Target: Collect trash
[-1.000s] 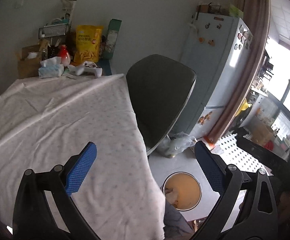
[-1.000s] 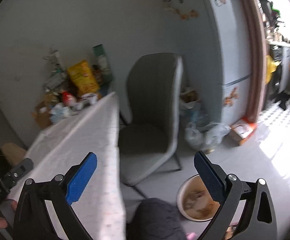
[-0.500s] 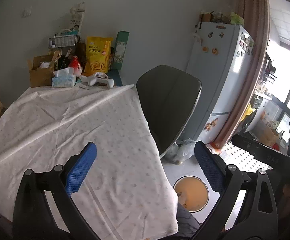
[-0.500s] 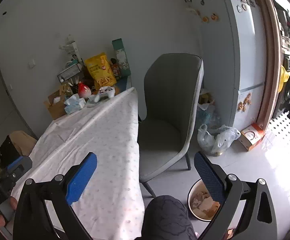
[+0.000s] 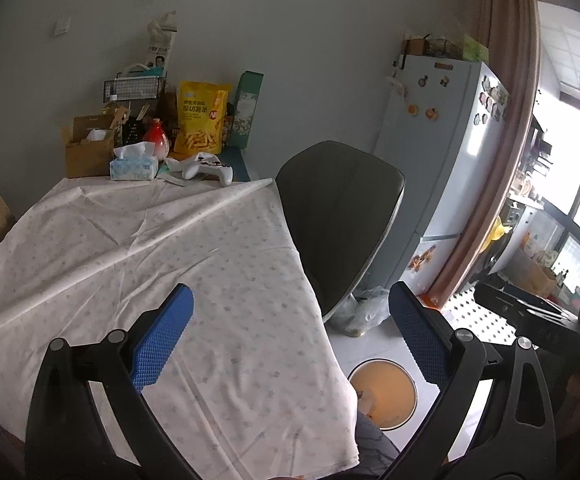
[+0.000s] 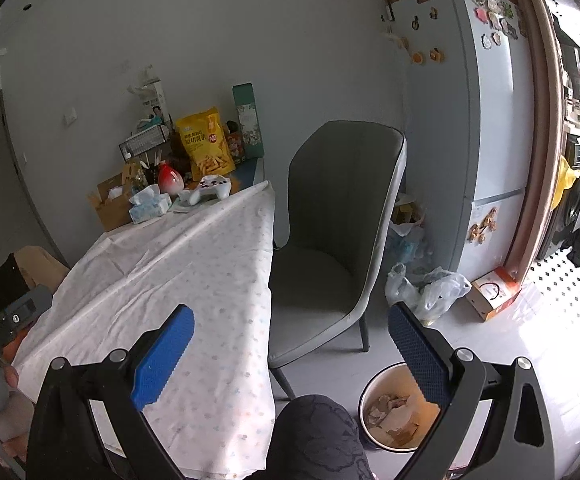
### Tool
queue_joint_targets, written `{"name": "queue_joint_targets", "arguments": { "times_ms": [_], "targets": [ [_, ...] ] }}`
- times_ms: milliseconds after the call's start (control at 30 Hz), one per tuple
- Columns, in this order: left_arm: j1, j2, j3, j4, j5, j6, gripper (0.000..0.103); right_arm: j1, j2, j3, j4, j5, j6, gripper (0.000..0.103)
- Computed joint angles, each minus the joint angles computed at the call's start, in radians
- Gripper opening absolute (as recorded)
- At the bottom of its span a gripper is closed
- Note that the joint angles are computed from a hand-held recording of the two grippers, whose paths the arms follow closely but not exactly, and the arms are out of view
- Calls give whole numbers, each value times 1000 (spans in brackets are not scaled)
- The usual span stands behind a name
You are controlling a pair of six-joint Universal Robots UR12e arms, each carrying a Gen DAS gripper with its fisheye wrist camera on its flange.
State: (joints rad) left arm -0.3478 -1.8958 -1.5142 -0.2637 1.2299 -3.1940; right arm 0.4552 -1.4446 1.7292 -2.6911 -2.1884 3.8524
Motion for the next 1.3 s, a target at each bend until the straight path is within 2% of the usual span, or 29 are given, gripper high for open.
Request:
{"name": "queue_joint_targets", "arguments": {
  "times_ms": [300,833,1300],
  "targets": [
    [-1,-1,2,-5,-2,-4,97,2,-6,8,-10,-6,-5,95],
    [-21,2,-5,7,41,20,97,7,-17,16,-4,-24,11,95],
    [-22,-2,-1,-10,36,18,97,4,-20,22,-3,-22,16,95]
  ]
}}
